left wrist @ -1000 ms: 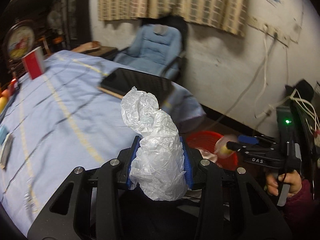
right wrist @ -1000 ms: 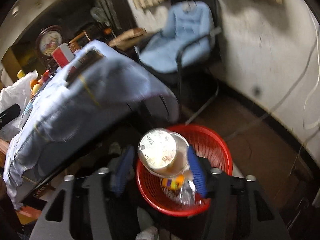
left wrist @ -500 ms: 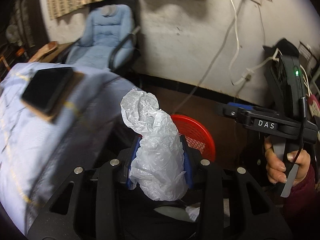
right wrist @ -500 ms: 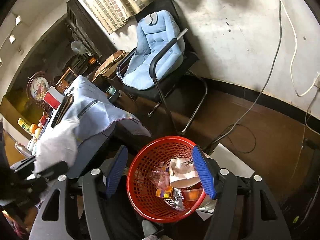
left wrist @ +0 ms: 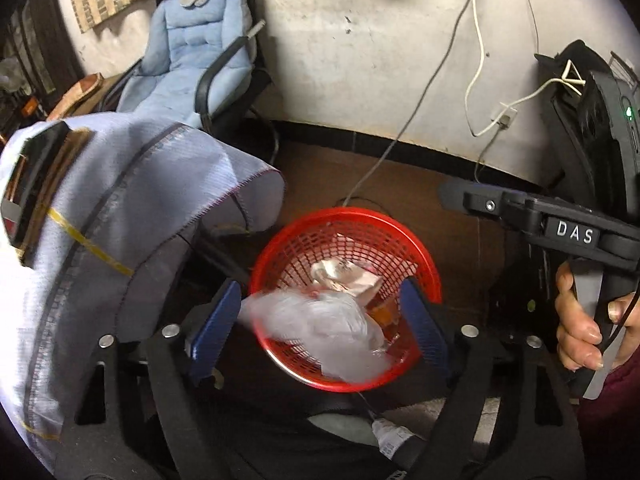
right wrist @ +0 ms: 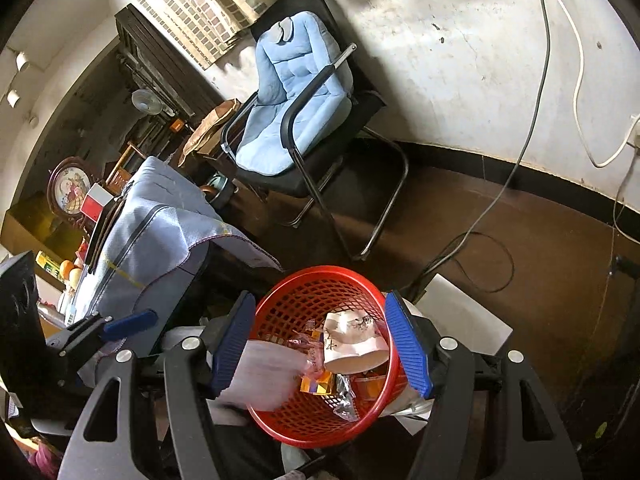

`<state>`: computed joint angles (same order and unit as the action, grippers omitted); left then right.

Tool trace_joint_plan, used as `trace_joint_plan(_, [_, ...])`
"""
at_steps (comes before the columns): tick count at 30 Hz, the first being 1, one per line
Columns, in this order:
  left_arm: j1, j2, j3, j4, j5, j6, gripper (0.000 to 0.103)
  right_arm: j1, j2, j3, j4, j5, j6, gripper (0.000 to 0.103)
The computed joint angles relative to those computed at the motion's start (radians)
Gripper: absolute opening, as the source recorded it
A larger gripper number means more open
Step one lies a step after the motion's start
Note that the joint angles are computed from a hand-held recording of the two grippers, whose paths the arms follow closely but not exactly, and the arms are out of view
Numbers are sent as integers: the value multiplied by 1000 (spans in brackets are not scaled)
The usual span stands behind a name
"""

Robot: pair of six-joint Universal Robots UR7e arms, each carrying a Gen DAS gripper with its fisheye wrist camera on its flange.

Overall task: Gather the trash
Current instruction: 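Open both tools to drop the bag and cup into the wastebasket, then bring both tools back over the table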

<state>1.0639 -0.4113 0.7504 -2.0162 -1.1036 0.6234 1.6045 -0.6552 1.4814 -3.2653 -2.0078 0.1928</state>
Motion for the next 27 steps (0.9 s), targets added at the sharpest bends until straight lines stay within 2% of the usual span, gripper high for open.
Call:
trace_joint_plan(7, [-1, -18, 11, -66, 22, 0, 85, 15, 5, -11, 2, 1, -16, 66])
trace_joint_plan(12, [-6, -59, 73, -152, 31, 20, 87, 40, 12, -31, 7, -8, -50, 66])
trace_joint_plan(27, [-6, -191, 229, -368, -14, 64, 90, 134, 39, -109, 48, -77, -144, 66])
